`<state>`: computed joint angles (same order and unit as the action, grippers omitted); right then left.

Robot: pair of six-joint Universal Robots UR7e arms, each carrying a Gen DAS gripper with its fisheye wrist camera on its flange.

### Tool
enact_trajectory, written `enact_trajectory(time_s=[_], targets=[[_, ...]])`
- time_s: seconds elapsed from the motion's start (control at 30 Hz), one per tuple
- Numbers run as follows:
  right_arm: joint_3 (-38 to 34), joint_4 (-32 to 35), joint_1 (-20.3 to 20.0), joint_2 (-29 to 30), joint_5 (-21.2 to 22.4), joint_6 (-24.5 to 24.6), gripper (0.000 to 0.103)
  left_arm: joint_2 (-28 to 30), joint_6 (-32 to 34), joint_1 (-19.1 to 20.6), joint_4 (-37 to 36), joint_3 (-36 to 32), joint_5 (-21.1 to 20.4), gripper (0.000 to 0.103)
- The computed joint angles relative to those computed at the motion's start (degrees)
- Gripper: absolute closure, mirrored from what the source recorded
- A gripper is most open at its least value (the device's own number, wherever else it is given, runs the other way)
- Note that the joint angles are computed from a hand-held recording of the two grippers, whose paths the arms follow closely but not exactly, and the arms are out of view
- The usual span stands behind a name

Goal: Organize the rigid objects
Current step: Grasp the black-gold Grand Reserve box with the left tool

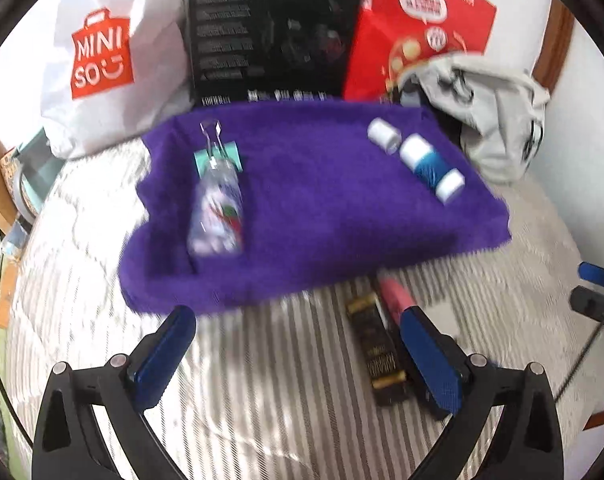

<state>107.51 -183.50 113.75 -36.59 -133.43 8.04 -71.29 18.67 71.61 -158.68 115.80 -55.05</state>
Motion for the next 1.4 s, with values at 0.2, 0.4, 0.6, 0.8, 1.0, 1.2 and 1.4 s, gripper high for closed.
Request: enact_trajectory(time_s=[0.2, 0.4, 0.6, 0.8, 1.0, 1.2, 1.4], targets=[[5.58, -1.82, 0.1, -1.04, 0.25, 3.64, 0.0, 1.38, -2.53, 0.81, 0.36, 1.54, -0.16, 0.0], [8.71, -1.48, -0.43, -1.69, 0.88, 5.78, 0.0, 2.12, -2.8, 0.73, -2.12, 2.22, 2.45, 0.0], [9.35, -1.94, -1.2, -1.69, 2.42, 5.8, 0.0, 2.92, -1.23, 0.3, -2.95, 2.2, 7.73, 0.0], [8.23, -1.27, -1.45, -0.77, 3.6, 5.12, 0.0, 4.52, 5.55, -0.37, -9.15, 3.48, 6.2, 0.002], [7.93, -4.45, -1.01, 0.49, 5.1, 1.91, 0.0, 3.01, 8.69, 0.42, -8.94, 4.11, -0.16, 0.039], [6.21, -5.89, -0.35, 2.57, 6.41, -1.39, 0.001, 2.76, 12.56, 0.58, -9.41, 4.66, -3.93, 0.078], [5.04, -6.73, 0.65, 4.67, 7.21, -3.32, 0.002, 1.97, 12.33, 1.43, -7.94, 4.14, -5.2, 0.081]])
